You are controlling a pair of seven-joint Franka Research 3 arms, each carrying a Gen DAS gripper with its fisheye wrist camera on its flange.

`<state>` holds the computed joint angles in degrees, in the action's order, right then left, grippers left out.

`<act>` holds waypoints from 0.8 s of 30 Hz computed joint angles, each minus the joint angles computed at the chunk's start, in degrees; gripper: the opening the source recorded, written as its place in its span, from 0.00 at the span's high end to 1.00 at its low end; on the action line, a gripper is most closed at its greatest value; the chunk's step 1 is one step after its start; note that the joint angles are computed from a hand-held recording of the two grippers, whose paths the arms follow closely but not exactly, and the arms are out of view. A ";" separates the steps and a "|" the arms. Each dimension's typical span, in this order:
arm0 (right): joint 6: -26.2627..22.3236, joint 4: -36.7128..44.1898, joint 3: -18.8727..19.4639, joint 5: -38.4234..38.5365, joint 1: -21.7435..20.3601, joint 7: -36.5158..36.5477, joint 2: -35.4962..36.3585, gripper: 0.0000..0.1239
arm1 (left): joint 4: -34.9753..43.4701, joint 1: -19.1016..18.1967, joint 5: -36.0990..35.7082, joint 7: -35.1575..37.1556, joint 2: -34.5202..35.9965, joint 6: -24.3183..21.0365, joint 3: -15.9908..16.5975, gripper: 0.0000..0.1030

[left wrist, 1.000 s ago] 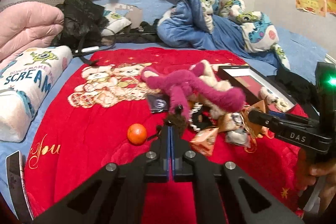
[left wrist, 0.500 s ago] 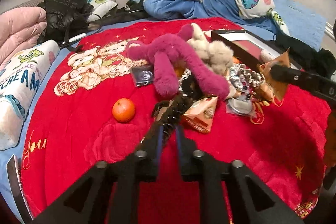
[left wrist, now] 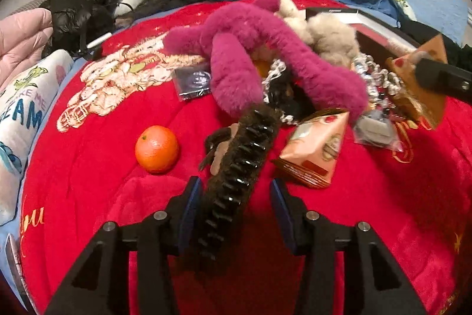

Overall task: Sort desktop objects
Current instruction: 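Lift both held items up out of the pile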

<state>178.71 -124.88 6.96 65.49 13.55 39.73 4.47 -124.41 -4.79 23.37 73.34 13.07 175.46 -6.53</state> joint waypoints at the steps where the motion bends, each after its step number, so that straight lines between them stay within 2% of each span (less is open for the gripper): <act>1: -0.11 0.18 -0.10 -0.37 0.01 0.32 0.28 0.65 | 0.32 1.31 -1.44 1.66 0.49 0.07 -1.43 0.53; 4: -0.28 0.61 0.03 -1.28 -0.10 1.14 0.91 0.65 | 0.73 4.17 -6.02 5.30 1.22 -0.25 -4.66 0.53; 7: -0.55 0.96 0.38 -2.06 -0.17 1.54 1.49 0.65 | 0.60 5.17 -9.06 7.17 1.22 -0.46 -5.89 0.53; 8: -0.71 1.15 0.48 -2.34 -0.22 1.76 1.73 0.65 | 0.59 4.69 -9.15 7.06 1.19 -0.42 -5.44 0.53; 9: -0.92 1.34 0.63 -2.43 -0.31 1.81 1.92 0.65 | 0.55 3.72 -8.48 6.47 1.14 -0.23 -4.40 0.58; 10: -1.11 1.58 0.87 -2.18 -0.44 1.51 2.10 0.65 | 0.40 2.42 -7.22 5.51 1.00 0.10 -3.03 0.68; 12: -1.26 1.94 1.35 -1.25 -0.66 0.50 2.30 0.65 | -0.08 2.12 -6.77 5.15 0.66 0.79 -2.57 0.72; 22: -0.73 2.03 1.55 1.13 -0.47 -1.44 1.98 0.65 | -3.04 0.88 -3.71 0.61 -2.05 4.11 -0.03 0.75; 24: -0.69 2.02 1.45 1.37 -0.42 -1.53 1.90 0.65 | -3.92 -0.58 -1.83 -1.97 -3.10 5.25 2.08 0.75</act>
<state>178.02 -122.86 8.41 66.87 13.13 38.20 6.38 -128.33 -5.37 21.54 71.37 9.96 180.72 -4.45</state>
